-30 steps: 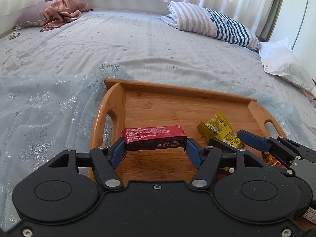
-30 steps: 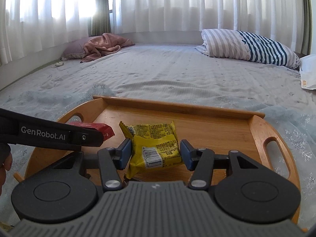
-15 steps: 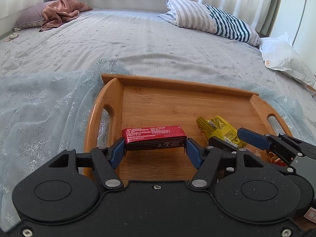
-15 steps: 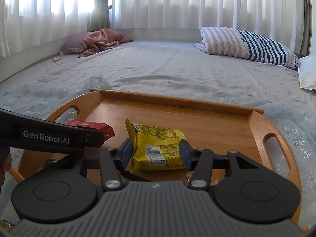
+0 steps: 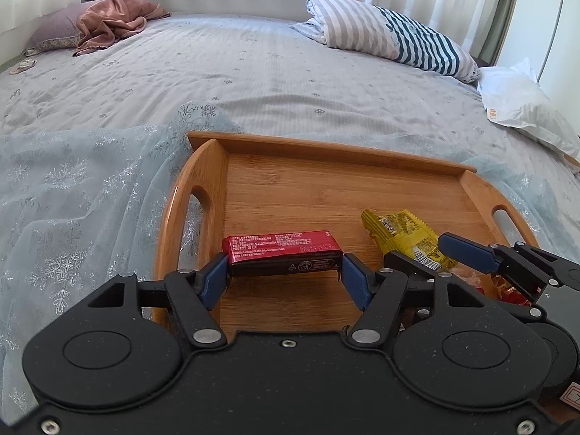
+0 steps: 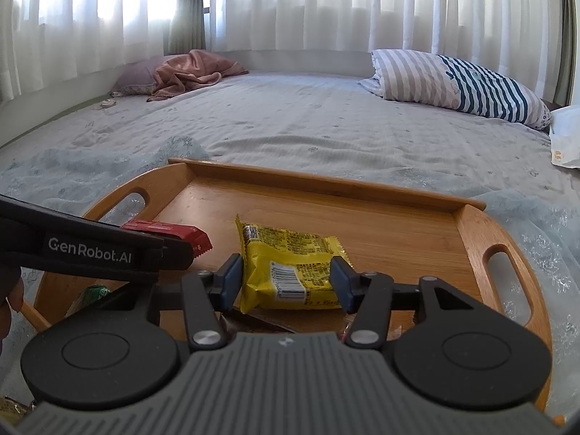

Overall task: Organize snacks
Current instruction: 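Open both tools to release the packs on the tray, then move both tools back over the remaining snacks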

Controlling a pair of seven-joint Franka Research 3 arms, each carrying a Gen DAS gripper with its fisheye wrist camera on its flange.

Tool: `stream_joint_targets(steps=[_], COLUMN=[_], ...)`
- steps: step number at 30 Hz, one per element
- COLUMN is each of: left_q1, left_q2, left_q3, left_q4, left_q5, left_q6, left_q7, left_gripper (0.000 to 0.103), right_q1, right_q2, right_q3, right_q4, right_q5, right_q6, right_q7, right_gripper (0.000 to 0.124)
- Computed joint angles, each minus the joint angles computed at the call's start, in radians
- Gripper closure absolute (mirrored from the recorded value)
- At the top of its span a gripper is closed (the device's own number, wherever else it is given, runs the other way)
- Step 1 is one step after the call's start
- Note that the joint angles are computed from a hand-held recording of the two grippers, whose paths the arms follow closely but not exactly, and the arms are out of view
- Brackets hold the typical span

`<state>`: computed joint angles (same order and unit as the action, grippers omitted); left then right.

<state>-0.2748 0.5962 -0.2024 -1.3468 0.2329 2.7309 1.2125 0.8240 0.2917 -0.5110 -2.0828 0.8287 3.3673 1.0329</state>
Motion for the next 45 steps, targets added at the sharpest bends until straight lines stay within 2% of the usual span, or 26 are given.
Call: stream_joint_targets(steps=[4, 5, 7, 9, 11, 18, 25, 28, 30, 34, 36, 37, 40, 42, 45], left_q1=[-0.004, -0.002, 0.004, 0.012, 0.01, 0.031, 0.033, 0.055, 0.057, 0.008, 0.015, 0.025, 0.047, 0.048, 0.059], left_q2=[-0.005, -0.01, -0.026, -0.053, -0.087, -0.229, -0.378, -0.428, -0.46, -0.515, -0.537, -0.548, -0.583, -0.606, -0.63], left_q3=[0.008, 0.007, 0.001, -0.006, 0.003, -0.002, 0.006, -0.023, -0.025, 0.039, 0.036, 0.023, -0.019, -0.019, -0.019], left_q4=[-0.006, -0.013, -0.034, -0.072, -0.116, -0.307, -0.516, -0.591, -0.638, -0.704, -0.73, -0.747, -0.798, -0.824, -0.85], left_q5=[0.011, 0.012, 0.009, 0.007, 0.021, 0.042, 0.084, 0.052, 0.045, 0.234, 0.282, 0.26, 0.077, 0.082, 0.154], left_q6=[0.004, 0.009, 0.02, 0.046, 0.074, 0.171, 0.262, 0.288, 0.307, 0.325, 0.336, 0.346, 0.358, 0.365, 0.363], left_q7=[-0.002, -0.002, 0.001, 0.011, 0.005, -0.015, -0.057, -0.038, -0.039, -0.201, -0.232, -0.214, -0.072, -0.082, -0.149], left_gripper=[0.03, 0.027, 0.023, 0.019, 0.013, 0.012, 0.007, 0.006, 0.006, 0.006, 0.005, 0.005, 0.005, 0.005, 0.005], right_q1=[-0.012, -0.022, -0.066, -0.134, -0.147, -0.29, -0.41, -0.448, -0.47, -0.515, -0.529, -0.534, -0.543, -0.547, -0.55], right_q2=[-0.005, -0.008, -0.021, -0.04, -0.053, -0.148, -0.263, -0.305, -0.33, -0.377, -0.396, -0.405, -0.431, -0.447, -0.466], right_q3=[0.012, 0.023, 0.073, 0.15, 0.175, 0.334, 0.442, 0.478, 0.502, 0.55, 0.571, 0.58, 0.599, 0.611, 0.627], right_q4=[-0.003, -0.005, -0.013, -0.031, -0.045, -0.157, -0.315, -0.373, -0.409, -0.478, -0.509, -0.522, -0.557, -0.579, -0.606], right_q5=[-0.005, -0.007, -0.015, -0.034, -0.021, -0.12, -0.258, -0.281, -0.284, -0.29, -0.281, -0.273, -0.249, -0.231, -0.2], right_q6=[0.001, 0.004, 0.023, 0.058, 0.091, 0.184, 0.25, 0.268, 0.277, 0.301, 0.312, 0.316, 0.322, 0.329, 0.336], right_q7=[-0.004, -0.002, 0.004, 0.003, -0.028, 0.016, 0.152, 0.192, 0.208, 0.234, 0.238, 0.235, 0.233, 0.229, 0.211], right_gripper=[0.065, 0.06, 0.056, 0.054, 0.052, 0.041, 0.035, 0.034, 0.034, 0.033, 0.032, 0.032, 0.031, 0.031, 0.03])
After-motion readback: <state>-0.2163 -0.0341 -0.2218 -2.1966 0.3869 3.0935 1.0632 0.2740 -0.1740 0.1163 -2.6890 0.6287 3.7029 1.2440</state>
